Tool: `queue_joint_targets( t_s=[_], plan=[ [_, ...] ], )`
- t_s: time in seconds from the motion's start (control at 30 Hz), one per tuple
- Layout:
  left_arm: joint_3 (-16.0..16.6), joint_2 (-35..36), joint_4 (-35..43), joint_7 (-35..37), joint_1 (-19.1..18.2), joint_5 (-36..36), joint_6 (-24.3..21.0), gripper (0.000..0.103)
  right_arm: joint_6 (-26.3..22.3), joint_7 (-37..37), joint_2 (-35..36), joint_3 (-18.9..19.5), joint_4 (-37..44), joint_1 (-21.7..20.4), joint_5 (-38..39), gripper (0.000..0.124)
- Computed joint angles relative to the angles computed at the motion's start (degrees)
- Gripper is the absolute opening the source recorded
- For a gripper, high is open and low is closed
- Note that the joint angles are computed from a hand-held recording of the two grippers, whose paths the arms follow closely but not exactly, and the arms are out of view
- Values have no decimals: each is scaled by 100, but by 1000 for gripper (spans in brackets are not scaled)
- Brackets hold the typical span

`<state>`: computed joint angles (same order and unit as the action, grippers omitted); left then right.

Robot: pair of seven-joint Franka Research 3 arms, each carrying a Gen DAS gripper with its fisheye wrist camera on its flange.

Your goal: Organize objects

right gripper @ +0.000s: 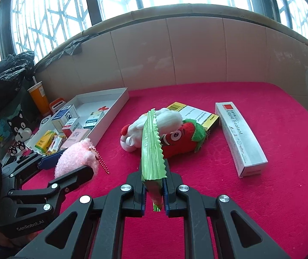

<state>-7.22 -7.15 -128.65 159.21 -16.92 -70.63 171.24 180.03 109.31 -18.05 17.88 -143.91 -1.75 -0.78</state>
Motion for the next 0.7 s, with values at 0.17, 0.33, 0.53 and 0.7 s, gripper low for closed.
queue_joint_targets(
  t_s=[0.17, 0.33, 0.53, 0.7],
  plan=[
    [21, -14, 29, 191, 8, -285, 20, 56, -23, -34, 11, -20, 21, 82, -1, 12],
    [14, -50, 21, 370, 33, -553, 47, 56, 24, -153, 45, -174, 29, 320, 79, 12],
    [-8, -61, 56, 475, 98, -784, 82, 56, 28, -356, 51, -213, 43, 483, 171, 12],
    [-25, -44, 79, 448, 151, -825, 112, 56, 3, -393, 60, -133, 77, 465, 173, 12]
  ],
)
